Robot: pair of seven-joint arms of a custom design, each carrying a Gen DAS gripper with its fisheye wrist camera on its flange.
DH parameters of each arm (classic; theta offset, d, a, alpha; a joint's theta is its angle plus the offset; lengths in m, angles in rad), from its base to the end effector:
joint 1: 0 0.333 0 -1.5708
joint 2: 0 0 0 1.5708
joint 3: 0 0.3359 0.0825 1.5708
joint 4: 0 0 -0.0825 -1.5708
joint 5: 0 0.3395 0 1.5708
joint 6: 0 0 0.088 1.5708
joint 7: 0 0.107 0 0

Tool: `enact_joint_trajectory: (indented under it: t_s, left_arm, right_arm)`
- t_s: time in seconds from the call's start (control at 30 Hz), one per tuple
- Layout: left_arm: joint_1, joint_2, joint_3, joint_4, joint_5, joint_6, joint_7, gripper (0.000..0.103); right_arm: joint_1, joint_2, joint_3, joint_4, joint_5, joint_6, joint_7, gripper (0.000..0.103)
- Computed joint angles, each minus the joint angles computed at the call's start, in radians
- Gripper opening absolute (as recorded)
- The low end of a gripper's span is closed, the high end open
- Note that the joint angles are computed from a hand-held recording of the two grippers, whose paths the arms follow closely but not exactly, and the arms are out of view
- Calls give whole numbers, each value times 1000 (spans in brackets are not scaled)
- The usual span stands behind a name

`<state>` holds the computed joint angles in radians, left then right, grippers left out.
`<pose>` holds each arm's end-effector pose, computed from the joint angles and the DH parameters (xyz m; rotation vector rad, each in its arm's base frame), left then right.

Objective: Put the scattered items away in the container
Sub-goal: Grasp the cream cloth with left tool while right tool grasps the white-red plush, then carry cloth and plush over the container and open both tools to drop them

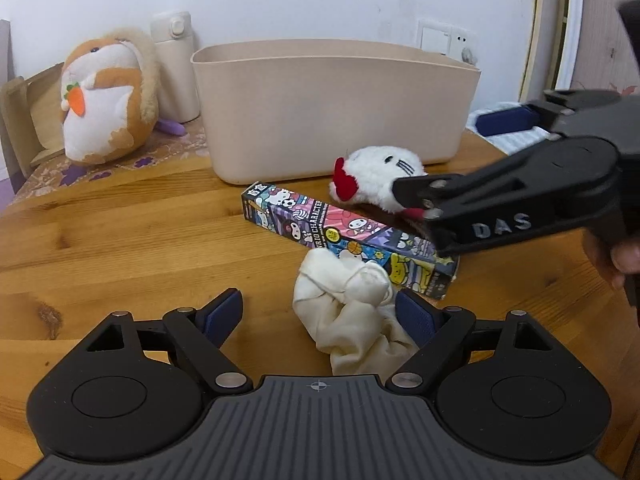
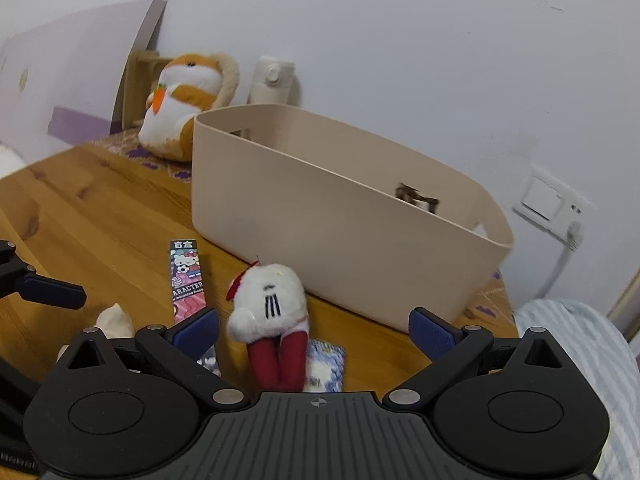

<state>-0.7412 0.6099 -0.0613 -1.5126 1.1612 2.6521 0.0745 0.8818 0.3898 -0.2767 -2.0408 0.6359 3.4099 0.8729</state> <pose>0.4852 -0.5239 0.3930 -1.5508 1.8980 -0.9177 0.5272 0.3085 0.4226 -2.0753 0.9953 -0.8440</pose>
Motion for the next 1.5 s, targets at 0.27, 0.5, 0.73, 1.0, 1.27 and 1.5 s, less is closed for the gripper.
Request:
enact_joint_trajectory:
  t_s: [0.27,0.5,0.73,1.0,1.27,1.5]
  left_arm:
    - [6,19,23,12,24,37,2,51]
    - [11,13,31,5,47,41,-51,21]
    - [8,1,21,-2,61,6,-66,19]
    - [2,-19,8,-15,81,-20,-84,19]
    - [-17,-54,-5,-17,146,-63,-107,19]
    - [-26,-85,-15,19,247,-133,-127,19]
  right_arm:
    - [16,94,-58,133,-85,-157,98,86]
    - [-189,100,156,167,-95,-209,157,39]
    - [-298,68,278,107,-144,-124,213,38]
    - [-342,-14,320,-15,-238,-35,272,38]
    - [-370,-114,348,-132,-258,59,290,38]
    - [-440,-175,401,-185,-311,114,335,38]
